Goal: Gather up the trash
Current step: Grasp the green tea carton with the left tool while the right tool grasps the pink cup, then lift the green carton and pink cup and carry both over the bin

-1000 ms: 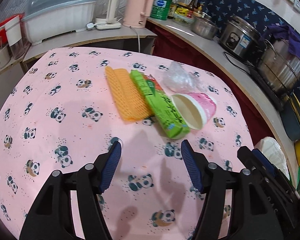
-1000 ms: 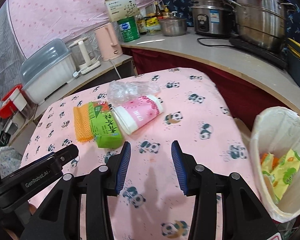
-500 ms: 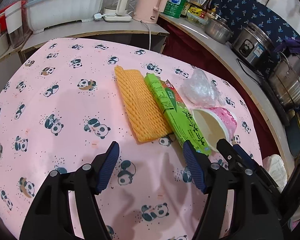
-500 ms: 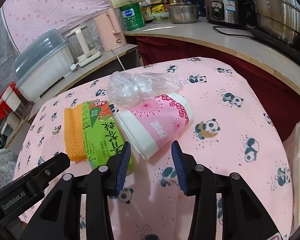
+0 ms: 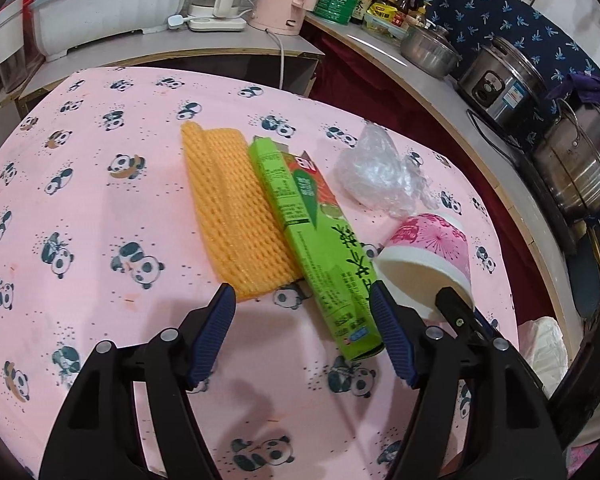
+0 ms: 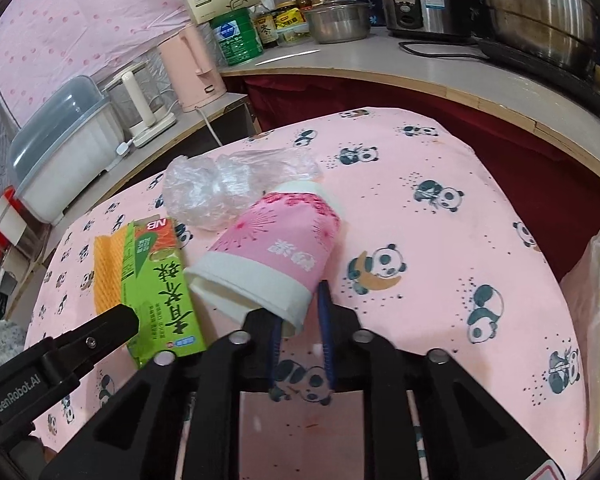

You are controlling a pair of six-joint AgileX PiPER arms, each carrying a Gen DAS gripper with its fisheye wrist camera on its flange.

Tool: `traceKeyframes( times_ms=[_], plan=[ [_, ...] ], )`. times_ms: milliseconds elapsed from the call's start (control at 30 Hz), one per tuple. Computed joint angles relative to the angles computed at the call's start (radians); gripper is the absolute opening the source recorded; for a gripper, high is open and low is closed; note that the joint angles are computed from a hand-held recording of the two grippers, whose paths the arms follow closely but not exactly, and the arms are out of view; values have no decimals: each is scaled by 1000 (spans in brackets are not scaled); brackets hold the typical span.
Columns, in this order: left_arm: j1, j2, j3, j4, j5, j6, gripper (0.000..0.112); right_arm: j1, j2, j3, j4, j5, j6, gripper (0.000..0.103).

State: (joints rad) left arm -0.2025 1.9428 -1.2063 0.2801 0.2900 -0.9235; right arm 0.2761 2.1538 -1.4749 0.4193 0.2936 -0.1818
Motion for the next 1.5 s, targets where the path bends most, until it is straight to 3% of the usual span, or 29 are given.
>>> traceKeyframes(
  times_ms=[300,367,433,567,600,633,733,1500],
  plan=[
    [-36,94,-135,-55,67,20,67,-49,-15,23,131,-5,-118,7],
    [-43,114,-157,-44,82,9,61,-53,-16,27,145,-5,-131,7],
    [-47,131,-177,-66,94,42,47,-59,-18,37,173,-6,-159,7],
    [-63,130,-175,0,100,-15,45,-64,-31,58,218,-9,-202,7],
    [-66,127,-173,5,99,-18,40,-65,-34,62,227,-7,-212,7],
    [-69,123,-165,10,91,-22,28,-65,-38,67,232,-8,-218,7],
    [-80,110,-162,1,97,-9,23,-73,-59,89,264,-11,-250,7],
    [-348,-134,-43,323,234,-380,22,-227,-449,468,706,4,-736,7]
  ],
)
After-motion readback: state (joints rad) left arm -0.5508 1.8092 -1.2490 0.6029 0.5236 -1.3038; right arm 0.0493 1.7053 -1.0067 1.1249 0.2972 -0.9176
